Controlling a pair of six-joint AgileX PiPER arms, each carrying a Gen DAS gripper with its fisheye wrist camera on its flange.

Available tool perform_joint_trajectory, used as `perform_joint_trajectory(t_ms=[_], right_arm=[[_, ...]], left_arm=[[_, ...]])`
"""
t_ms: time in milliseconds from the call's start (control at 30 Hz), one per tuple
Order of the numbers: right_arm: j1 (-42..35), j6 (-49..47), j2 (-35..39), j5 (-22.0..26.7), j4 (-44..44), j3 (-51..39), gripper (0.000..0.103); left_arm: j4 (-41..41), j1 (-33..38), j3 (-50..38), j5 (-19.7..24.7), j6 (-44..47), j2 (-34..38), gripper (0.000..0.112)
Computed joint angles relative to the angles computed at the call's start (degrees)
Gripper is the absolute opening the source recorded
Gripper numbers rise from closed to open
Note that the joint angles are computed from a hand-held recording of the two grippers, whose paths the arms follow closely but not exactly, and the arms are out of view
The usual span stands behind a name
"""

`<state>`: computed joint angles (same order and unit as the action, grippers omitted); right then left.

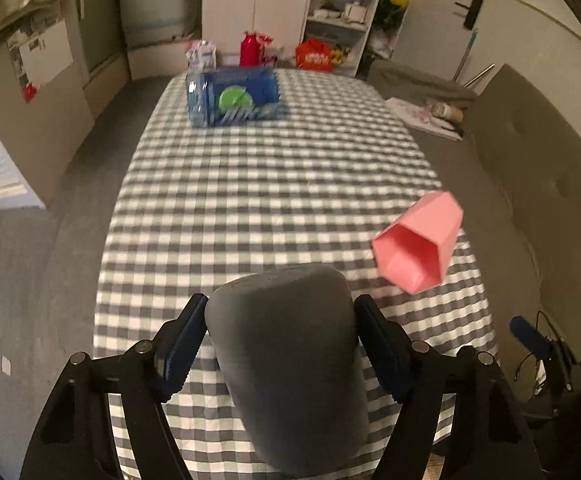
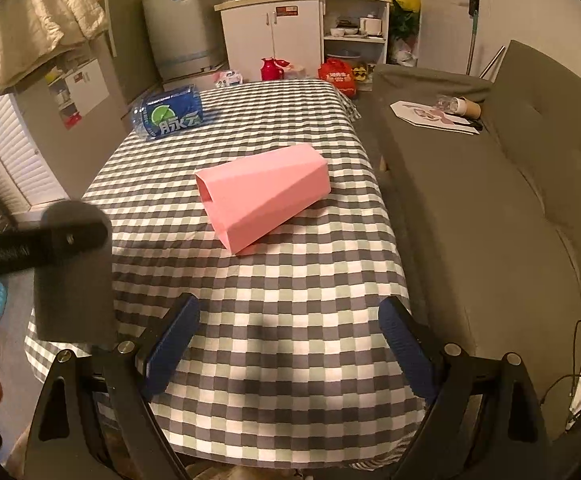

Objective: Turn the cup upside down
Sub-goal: 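Lift the grey cup with the right tool while the left tool grasps it, then rotate the grey cup in the left tool so its closed bottom faces up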

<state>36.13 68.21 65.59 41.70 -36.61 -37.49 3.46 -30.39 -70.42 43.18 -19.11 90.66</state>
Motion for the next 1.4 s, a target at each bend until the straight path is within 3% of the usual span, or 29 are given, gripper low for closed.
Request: perform_joint_trajectory(t_ms=[400,567,800,933,1167,1400], right_arm=[[3.71,2.99,-4.04,6.2,-2.25,-0.65,0.091],[5.69,4.3,-6.1,9.17,-3.01,-0.98,0.091],[9.88,7.03,-9.22,14.2,-4.02,-0.8,0.091],[11.89,8.55,-10.43,16.74,-4.6,-0.68,0.091],[12.63,8.89,-9.72,16.67,-4.39,-0.92,0.091],[11.19,8.95,-8.54,14.56,-3.97,-0.2,0.091]], left_arm=[[9.99,-6.36,11.16,-5.12,-7.8,-10.4,0.076],[5.85,-7.8,15.51,-5.53,-5.56,-13.32,0.076],[8.7,-10.89,19.01,-7.37,-9.24,-12.38,0.076],[6.22,-9.95,21.58,-9.28,-8.14,-11.87,0.076],[1.36,-8.25,23.65,-11.54,-3.21,-11.55,0.073],[4.43,-6.95,24.0,-15.57,-6.02,-12.74,0.073]])
